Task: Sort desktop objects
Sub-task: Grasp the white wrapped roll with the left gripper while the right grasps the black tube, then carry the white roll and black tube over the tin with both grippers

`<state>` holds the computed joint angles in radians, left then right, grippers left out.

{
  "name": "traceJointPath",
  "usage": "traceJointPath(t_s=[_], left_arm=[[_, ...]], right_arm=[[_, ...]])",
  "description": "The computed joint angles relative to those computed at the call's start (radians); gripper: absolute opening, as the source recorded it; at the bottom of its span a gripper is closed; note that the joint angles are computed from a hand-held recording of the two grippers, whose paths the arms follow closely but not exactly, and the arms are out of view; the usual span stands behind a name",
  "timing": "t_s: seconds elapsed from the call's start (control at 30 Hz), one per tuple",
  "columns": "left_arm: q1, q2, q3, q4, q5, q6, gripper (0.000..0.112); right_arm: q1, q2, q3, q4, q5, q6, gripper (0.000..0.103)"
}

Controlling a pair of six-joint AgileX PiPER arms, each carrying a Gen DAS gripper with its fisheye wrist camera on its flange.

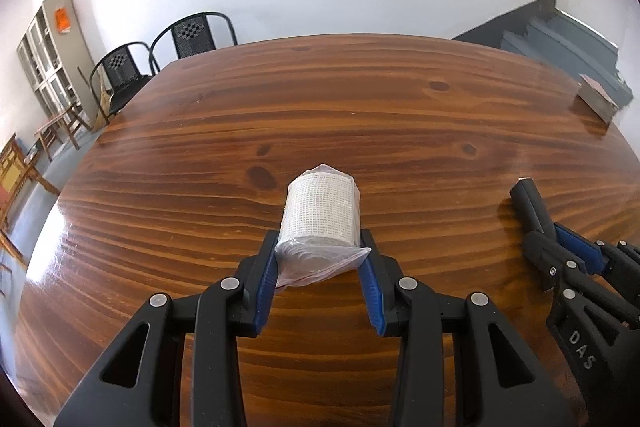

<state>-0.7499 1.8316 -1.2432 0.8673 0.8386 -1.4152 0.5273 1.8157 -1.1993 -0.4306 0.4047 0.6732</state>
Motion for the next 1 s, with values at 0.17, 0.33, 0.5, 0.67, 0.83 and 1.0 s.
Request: traceJointPath(t_s=[0.17,0.33,0.5,0.67,0.83,1.0], left_arm=[[-0.028,-0.002,-0.005,-0.001,0.001,0.013,0.041],[-0.076,-0.027,0.007,0.006,0.005,0.005,0.041],[-0.137,-0.055,0.010,0.012,0.012,-0.007,0.041],[-0.222,-0.077,0.010,0.023,0.042,-0.027,0.041],[-0.306,-0.085,0.001,0.024,0.065,-0.045,0.041],[-0.407,-0.092,-0.023,0.045,0.112,-0.074,0.041]], right_arm=[[-0.039,-0.062,0.080,0.091,-0.069,-0.045,0.022],[-0.064,-0.175,0.206,0.101,-0.141,0.005,0.022],[-0.055,-0.295,0.330,-0.039,-0.167,0.179,0.022],[-0.020,-0.413,0.443,-0.237,-0.128,0.408,0.022],[0.026,-0.520,0.535,-0.374,-0.052,0.561,0.022],[0.071,-0.717,0.629,-0.386,0.055,0.620,0.022]])
